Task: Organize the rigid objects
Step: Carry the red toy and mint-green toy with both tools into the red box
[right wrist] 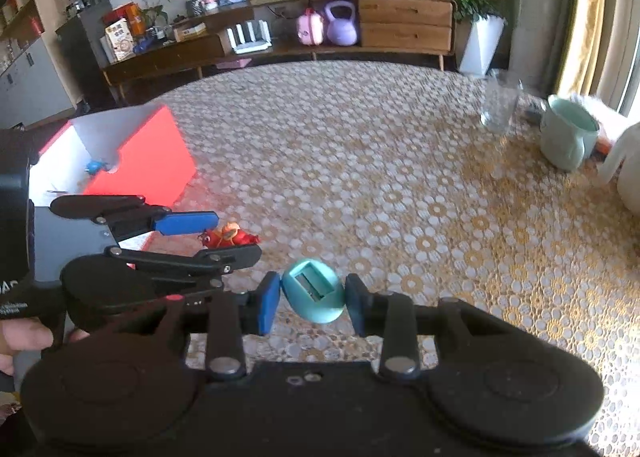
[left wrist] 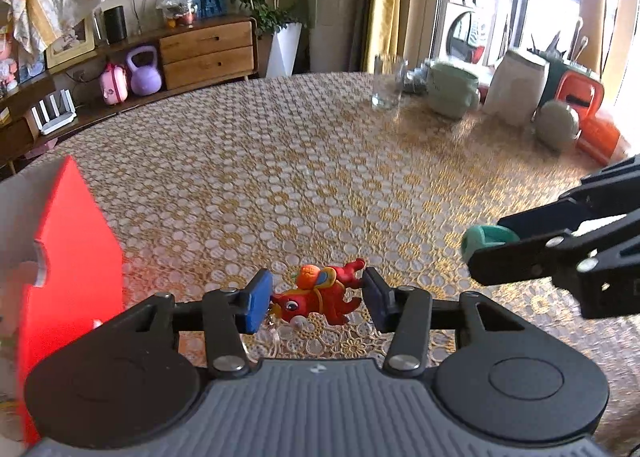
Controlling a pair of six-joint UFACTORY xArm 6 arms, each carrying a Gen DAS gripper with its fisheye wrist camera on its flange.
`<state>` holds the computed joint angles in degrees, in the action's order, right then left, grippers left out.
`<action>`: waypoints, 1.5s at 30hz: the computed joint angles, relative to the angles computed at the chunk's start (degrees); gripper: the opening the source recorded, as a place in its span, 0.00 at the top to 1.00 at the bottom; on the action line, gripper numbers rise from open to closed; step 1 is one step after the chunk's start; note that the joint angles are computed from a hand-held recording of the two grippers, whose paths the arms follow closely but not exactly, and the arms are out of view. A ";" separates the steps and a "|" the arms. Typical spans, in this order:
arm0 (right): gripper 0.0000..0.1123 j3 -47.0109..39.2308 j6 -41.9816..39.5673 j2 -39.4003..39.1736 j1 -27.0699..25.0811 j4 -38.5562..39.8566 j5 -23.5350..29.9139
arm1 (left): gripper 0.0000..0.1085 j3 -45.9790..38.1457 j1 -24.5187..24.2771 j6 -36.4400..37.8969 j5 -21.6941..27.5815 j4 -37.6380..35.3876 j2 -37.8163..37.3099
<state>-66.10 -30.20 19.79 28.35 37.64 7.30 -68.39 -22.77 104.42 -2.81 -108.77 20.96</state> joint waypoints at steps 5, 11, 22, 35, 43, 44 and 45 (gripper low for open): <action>0.70 1.49 4.80 -3.01 1.91 -6.71 -0.98 | 0.55 6.07 1.19 -7.28 1.36 7.04 -7.13; 0.70 0.44 11.08 -4.51 4.37 -13.76 -1.83 | 0.55 12.88 4.00 -18.18 2.31 19.24 -15.11; 0.70 -8.50 17.96 -0.29 9.63 -22.12 -0.94 | 0.55 20.85 14.11 -34.55 5.60 38.50 -25.54; 0.70 -25.97 25.22 11.72 13.72 -32.23 5.72 | 0.55 17.71 28.68 -41.33 11.74 49.42 -23.91; 0.70 -45.31 30.82 25.48 14.38 -39.14 14.60 | 0.55 12.61 33.74 -49.78 12.57 59.60 -15.60; 0.70 -49.30 31.29 28.14 14.41 -39.24 16.68 | 0.55 11.86 34.07 -49.96 12.72 59.98 -14.53; 0.70 -52.07 31.83 29.95 14.60 -39.28 18.27 | 0.55 11.12 34.28 -50.47 12.72 60.64 -13.39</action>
